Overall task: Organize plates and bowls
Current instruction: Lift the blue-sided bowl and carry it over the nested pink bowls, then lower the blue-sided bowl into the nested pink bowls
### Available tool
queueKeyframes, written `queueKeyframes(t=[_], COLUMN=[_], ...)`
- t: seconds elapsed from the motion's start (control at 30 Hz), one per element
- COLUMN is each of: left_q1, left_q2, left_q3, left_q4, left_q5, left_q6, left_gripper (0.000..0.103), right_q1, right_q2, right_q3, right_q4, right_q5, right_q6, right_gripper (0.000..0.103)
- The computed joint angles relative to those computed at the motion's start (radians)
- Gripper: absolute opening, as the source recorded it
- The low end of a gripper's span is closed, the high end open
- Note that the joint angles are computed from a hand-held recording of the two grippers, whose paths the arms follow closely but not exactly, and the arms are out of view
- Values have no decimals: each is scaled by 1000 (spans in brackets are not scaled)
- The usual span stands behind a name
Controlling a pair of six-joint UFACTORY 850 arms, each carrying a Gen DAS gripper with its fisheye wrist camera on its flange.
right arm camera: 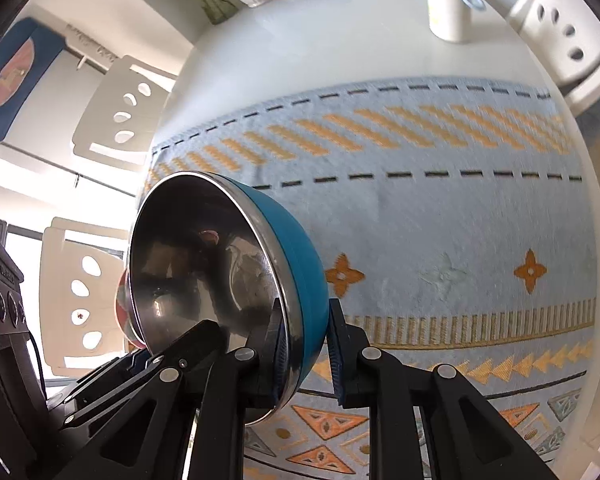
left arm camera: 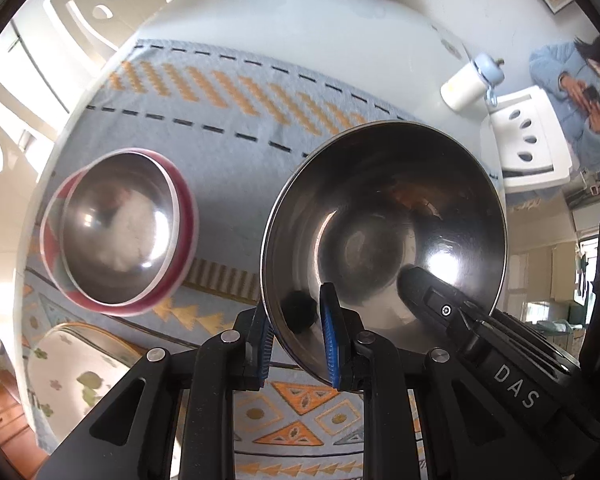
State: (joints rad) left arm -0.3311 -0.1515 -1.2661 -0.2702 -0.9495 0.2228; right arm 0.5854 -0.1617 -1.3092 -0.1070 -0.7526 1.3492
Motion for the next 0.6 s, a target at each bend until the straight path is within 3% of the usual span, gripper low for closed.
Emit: queueKeyframes(t=[0.6], left_q1=[210], left_q2=[-36], left_q3=[-73], left_q4=[-19], left_q5=[-36], left_q6=[52], left_gripper=[18], right_q1=[46], right_q2=[-263], right_q3=[-336], right_q4=[27], right_q5=[-73], right_q6=[-134], right_gripper=[18])
